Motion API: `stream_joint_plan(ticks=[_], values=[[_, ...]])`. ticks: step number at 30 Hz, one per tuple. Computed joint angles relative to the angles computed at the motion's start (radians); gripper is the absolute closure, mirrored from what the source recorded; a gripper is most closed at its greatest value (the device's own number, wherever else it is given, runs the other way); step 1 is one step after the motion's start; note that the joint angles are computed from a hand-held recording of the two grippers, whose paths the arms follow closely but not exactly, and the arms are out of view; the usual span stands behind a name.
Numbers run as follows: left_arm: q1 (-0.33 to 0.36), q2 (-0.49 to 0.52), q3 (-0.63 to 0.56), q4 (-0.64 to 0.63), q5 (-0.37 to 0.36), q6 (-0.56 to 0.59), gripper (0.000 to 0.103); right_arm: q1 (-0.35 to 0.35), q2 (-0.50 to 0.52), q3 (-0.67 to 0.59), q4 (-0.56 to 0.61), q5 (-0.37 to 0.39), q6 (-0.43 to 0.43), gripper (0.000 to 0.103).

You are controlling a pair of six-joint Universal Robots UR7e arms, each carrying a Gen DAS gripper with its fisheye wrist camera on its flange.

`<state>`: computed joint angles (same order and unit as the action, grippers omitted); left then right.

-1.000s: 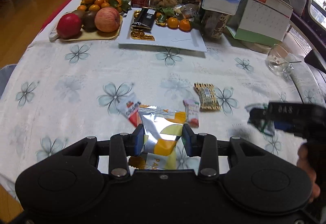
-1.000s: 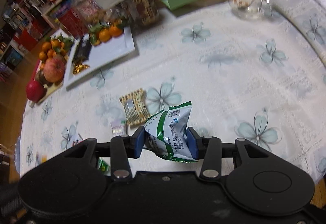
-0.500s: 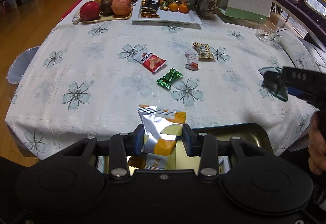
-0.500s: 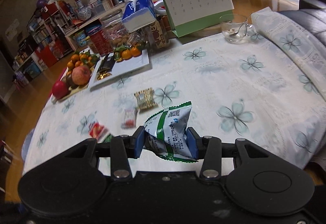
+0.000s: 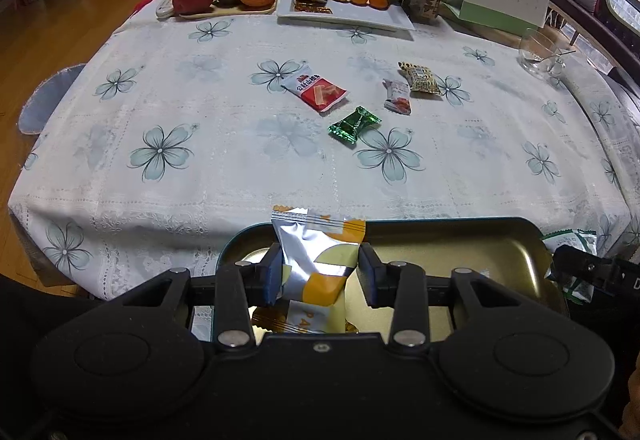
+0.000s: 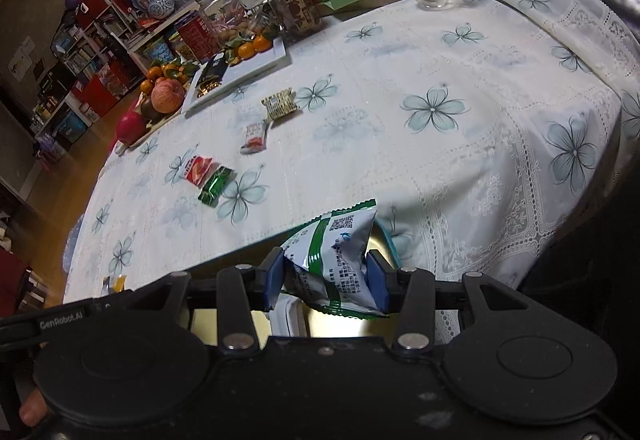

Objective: Organize snacks
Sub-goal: 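Carry both held packets back over the gold tray, then open both tools to drop the packets onto the gold tray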

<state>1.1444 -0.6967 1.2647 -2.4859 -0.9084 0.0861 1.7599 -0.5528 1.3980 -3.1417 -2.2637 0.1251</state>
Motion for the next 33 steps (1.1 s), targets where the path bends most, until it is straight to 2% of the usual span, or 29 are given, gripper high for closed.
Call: stream_joint_plan(ticks=[3, 8, 21, 27, 33], values=[[0.004, 0.001, -0.001, 0.014, -0.009, -0.019, 0.055, 0.004, 0.016, -0.017, 0.007, -0.013, -0.028, 0.057], [-0.001, 0.004, 0.01, -0.001, 0.028, -0.015, 0.055, 0.005, 0.026, -0.034, 0.021, -0.006, -0.045, 0.055], [0.004, 0.002, 0.004, 0.032, 0.029, -0.055, 0.053, 0.01, 0.026, -0.038, 0.04, 0.001, -0.048, 0.053], [0.005, -0.005, 0.007, 0.036, 0.001, -0.043, 0.053, 0.009, 0.03, -0.043, 0.05, -0.001, -0.045, 0.053], [0.0, 0.0, 0.011, 0.029, 0.026, -0.032, 0.053, 0.008, 0.03, -0.044, 0.058, -0.002, -0.043, 0.053]])
